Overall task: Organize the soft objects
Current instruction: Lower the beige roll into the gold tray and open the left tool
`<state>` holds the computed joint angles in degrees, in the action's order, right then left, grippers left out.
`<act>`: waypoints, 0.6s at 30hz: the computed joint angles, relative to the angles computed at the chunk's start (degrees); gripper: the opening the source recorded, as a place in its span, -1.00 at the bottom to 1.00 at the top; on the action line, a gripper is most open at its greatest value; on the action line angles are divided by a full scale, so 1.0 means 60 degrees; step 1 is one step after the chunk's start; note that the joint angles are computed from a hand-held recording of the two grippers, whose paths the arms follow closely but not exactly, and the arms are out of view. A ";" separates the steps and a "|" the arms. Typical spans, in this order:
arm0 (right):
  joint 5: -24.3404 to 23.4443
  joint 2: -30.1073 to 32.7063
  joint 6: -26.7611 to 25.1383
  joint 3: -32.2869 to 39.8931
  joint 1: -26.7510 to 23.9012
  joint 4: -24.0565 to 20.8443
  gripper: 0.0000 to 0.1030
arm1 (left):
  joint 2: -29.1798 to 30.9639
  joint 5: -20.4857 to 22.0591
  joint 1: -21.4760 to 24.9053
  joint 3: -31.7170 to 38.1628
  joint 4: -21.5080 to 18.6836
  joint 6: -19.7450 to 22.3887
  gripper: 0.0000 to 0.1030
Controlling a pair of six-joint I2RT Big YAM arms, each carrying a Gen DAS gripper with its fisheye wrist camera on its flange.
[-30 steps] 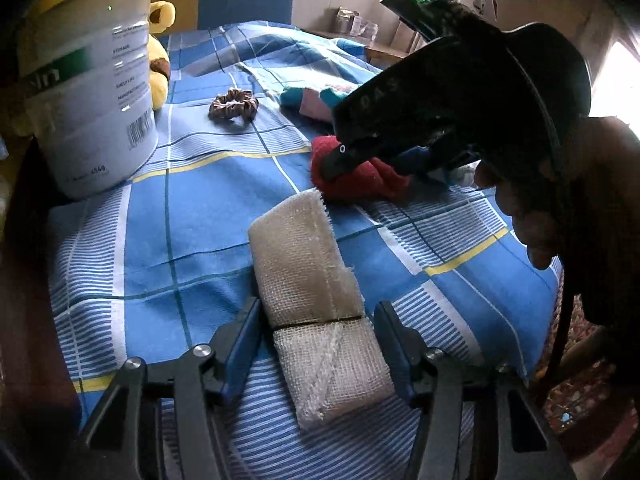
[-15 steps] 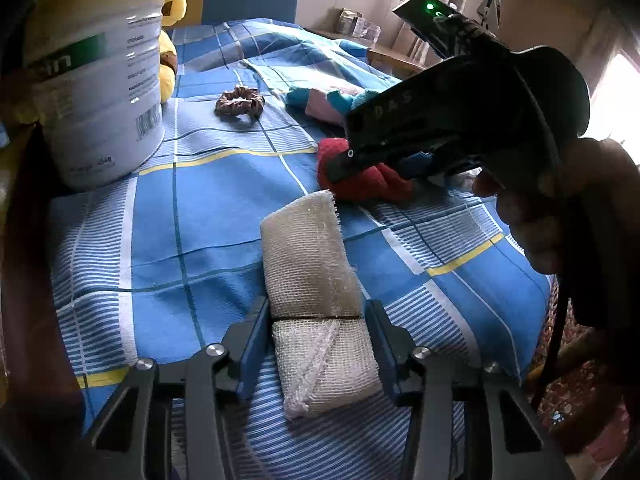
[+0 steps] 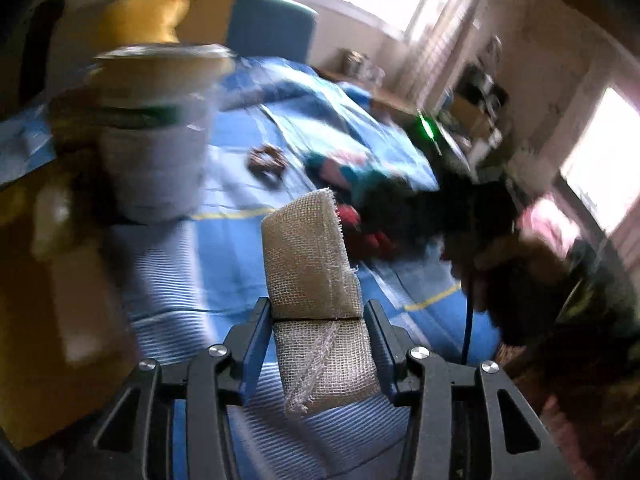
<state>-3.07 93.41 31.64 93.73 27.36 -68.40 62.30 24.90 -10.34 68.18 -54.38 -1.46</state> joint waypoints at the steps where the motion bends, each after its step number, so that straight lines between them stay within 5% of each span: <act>1: 0.0012 0.0002 -0.0002 0.0003 0.0003 0.0000 0.04 | -0.0054 0.0126 0.0314 0.0064 -0.0029 -0.0115 -0.09; 6: 0.0095 -0.0008 -0.0018 -0.0006 0.0025 0.0002 0.04 | 0.0070 0.0752 0.2011 0.0494 -0.0265 -0.0895 -0.09; 11: 0.0175 0.0017 -0.0030 0.0022 0.0057 -0.0012 0.04 | 0.0917 0.0659 0.3218 0.0913 -0.0615 -0.1761 -0.08; 18: 0.0275 0.0034 -0.0020 0.0023 0.0109 -0.0002 0.04 | 0.1692 0.0501 0.3506 0.1029 -0.1009 -0.2063 -0.05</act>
<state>-1.42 93.62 31.51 93.86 28.01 -68.41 72.45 27.91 10.70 74.35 -60.43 -13.84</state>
